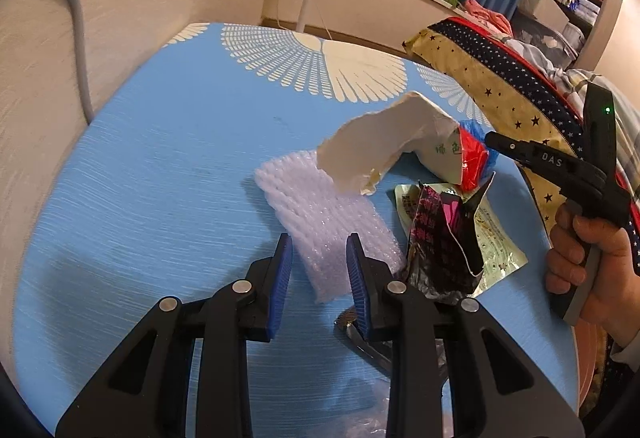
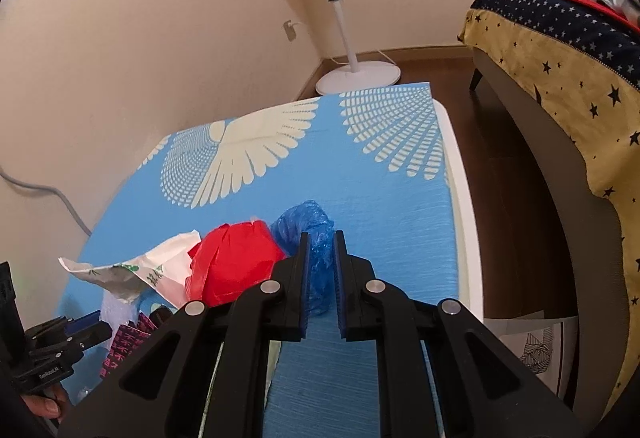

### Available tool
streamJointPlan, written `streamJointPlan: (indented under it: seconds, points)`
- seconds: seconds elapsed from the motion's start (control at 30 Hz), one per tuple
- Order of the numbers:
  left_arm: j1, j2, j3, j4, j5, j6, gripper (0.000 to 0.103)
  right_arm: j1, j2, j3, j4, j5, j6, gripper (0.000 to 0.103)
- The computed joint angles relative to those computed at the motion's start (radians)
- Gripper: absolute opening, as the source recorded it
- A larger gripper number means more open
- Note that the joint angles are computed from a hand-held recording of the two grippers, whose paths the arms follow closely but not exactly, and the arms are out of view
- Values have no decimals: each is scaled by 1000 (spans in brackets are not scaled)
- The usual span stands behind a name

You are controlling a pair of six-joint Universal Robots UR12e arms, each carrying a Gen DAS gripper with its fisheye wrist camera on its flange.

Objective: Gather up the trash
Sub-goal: 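Grasp the blue plastic bag with the right tool while the left tool closes on the white bubble foam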

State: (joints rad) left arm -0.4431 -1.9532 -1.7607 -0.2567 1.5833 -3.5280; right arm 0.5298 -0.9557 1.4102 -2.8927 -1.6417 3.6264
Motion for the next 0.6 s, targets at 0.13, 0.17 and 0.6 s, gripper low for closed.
streamJointPlan:
  seconds: [0.13,0.17,0.6]
  points:
    - [3,0,7,-18,-15,-2,18,-1,2,-6,16,21,-13,9]
    - [2,1,9,-23,-13,2,16,0,3,-9,17,25,-17,6]
    - [-8,46,-2,-43,88,19,11,22,-62,39,-33,-66,-75,1]
